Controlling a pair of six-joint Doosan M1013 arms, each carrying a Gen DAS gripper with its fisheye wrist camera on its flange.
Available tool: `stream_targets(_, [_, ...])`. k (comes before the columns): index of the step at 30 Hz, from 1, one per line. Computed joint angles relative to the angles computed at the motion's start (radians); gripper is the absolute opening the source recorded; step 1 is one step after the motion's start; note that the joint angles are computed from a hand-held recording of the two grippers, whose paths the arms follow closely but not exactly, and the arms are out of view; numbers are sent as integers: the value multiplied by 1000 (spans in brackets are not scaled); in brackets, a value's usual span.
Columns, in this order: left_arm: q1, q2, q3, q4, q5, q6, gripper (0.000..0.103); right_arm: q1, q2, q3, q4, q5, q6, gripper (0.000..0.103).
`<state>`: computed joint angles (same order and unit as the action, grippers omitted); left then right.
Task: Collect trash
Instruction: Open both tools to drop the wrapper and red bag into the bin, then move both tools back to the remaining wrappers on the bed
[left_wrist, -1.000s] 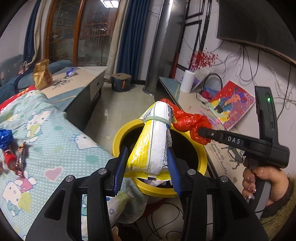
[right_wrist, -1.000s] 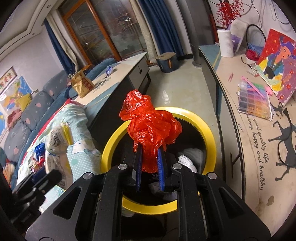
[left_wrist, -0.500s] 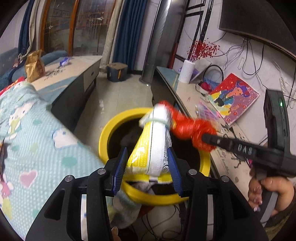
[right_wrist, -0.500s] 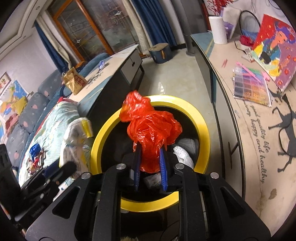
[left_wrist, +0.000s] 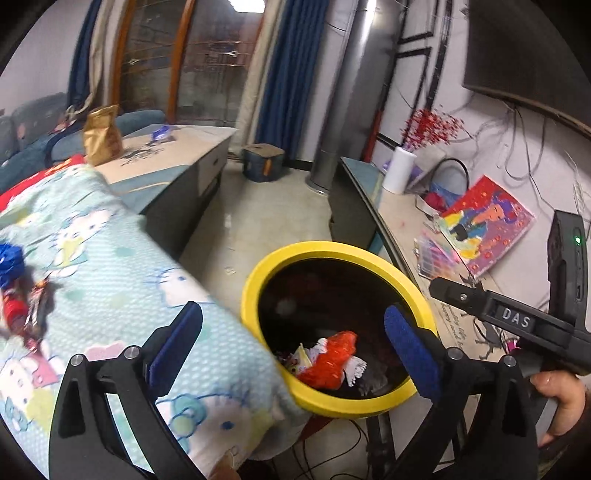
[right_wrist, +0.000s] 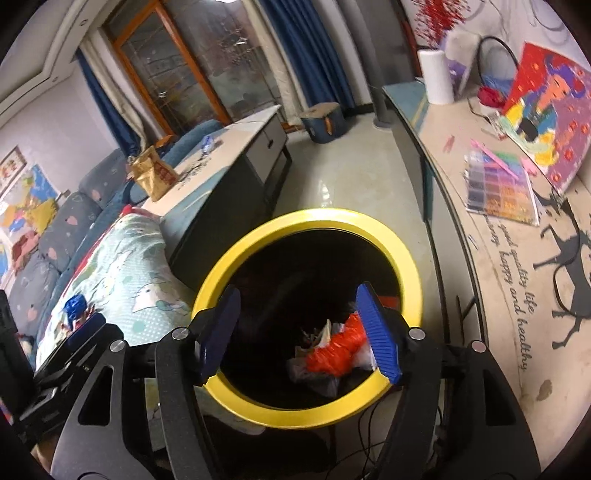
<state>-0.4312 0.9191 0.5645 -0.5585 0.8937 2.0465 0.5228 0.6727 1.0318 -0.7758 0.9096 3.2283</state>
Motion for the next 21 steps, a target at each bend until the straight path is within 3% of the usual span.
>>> stream_targets(3, [9,-17,27,14,-30,-23,96,8,8,-22,-22,6,-23,63])
stream_targets(21, [60,-124,193,12,-225,-41,96,42,70,-158,-32,-10,-215,65])
